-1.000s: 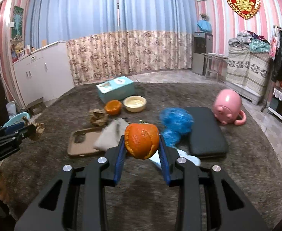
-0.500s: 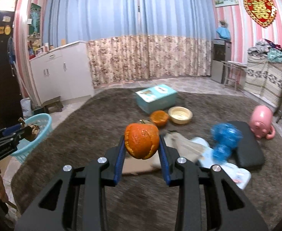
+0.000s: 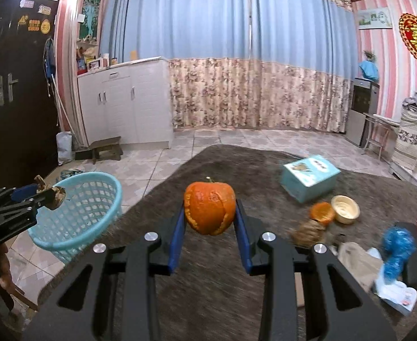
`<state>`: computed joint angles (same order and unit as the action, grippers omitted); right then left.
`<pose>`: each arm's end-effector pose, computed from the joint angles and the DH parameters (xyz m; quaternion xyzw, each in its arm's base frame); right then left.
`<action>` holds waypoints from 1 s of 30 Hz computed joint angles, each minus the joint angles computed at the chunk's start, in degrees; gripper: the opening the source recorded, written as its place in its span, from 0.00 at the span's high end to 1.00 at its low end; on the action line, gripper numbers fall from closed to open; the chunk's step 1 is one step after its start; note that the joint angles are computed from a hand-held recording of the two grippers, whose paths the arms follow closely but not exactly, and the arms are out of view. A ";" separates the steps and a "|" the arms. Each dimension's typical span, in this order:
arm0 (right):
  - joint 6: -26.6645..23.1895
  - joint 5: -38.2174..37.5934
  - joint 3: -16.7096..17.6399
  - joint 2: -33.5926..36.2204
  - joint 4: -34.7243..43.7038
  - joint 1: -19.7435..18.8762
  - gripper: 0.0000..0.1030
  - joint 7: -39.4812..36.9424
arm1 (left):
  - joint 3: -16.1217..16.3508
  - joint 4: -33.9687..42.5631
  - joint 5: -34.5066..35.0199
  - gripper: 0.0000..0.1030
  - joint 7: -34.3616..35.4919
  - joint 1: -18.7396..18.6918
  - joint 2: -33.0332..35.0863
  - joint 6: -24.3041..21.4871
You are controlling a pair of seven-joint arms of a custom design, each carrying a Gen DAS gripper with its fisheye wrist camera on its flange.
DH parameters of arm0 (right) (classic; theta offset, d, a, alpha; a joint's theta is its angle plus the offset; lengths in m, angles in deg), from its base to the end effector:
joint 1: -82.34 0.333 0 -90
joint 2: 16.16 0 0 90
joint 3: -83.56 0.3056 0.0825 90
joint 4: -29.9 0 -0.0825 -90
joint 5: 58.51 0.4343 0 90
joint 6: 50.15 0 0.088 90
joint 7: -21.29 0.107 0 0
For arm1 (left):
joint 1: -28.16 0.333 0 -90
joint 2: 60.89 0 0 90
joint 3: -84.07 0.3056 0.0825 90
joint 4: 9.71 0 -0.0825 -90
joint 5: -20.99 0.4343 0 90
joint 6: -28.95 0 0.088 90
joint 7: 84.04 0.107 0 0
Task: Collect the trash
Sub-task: 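Carry the brown crumpled bag over the blue basket and open the left tool, then carry the orange fruit over the blue basket and open the right tool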
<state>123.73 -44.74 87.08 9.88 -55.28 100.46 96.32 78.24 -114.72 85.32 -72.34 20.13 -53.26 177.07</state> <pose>0.7329 0.2607 0.5181 -0.7092 0.4738 -0.2809 0.4401 0.6614 -0.1773 0.4890 -0.7132 0.5131 -0.2678 0.3953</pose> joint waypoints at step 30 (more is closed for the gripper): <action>-18.78 -8.70 -1.47 23.48 35.83 8.24 0.68 5.94 | 3.68 -4.40 0.55 0.14 -1.44 5.98 -1.34 4.96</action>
